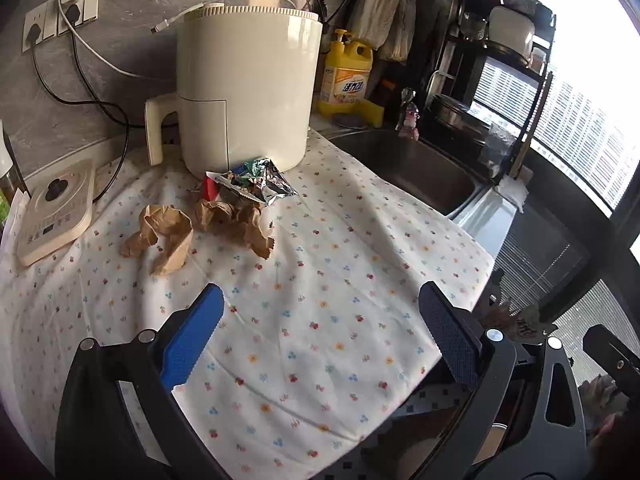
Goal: Collect trash
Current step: 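Move both tools back to the counter trash, then grasp the brown paper with the left tool while the right tool grasps the colourful snack bag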
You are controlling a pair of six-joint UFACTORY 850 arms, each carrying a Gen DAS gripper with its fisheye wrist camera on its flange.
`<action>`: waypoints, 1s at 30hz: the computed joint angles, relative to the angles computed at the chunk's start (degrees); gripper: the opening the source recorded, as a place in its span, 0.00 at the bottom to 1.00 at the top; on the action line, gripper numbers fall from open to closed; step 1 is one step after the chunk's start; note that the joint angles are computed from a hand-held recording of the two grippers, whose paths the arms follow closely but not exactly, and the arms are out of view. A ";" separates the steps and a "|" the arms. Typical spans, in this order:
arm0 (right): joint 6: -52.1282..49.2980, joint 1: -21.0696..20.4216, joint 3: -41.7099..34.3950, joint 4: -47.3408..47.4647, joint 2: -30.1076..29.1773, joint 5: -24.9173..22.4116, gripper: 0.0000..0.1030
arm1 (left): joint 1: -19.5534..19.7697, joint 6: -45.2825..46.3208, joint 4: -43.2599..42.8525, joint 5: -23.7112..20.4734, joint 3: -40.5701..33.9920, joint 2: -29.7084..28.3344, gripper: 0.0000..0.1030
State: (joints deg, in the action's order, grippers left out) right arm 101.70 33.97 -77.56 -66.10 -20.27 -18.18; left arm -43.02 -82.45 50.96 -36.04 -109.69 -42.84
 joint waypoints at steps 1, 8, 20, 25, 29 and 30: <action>-0.14 -0.05 -1.18 0.36 -1.12 0.06 0.92 | 0.46 1.06 -0.73 -0.21 -0.97 -0.78 0.94; -7.93 -0.81 -9.74 7.94 -8.94 0.45 0.92 | 3.90 5.20 -4.59 -0.98 -7.94 -6.77 0.93; -29.40 -1.37 -25.27 27.85 -20.98 -2.46 0.92 | 8.20 15.49 -16.85 -1.65 -18.55 -15.59 0.35; -38.53 -1.14 -32.26 35.21 -25.43 -4.24 0.92 | 8.22 8.88 -10.56 -0.55 -13.09 -12.04 0.05; -46.73 -0.78 -39.90 41.86 -30.17 -5.98 0.92 | 8.46 1.50 -3.68 1.64 -6.46 -7.02 0.05; -48.78 -0.74 -41.85 43.62 -31.31 -6.53 0.91 | 8.71 -0.01 -2.48 2.06 -5.11 -6.03 0.05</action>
State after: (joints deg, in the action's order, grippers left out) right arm 52.92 33.22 -119.41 -22.48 -51.58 -24.71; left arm -34.31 -82.45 48.48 -33.99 -114.80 -48.87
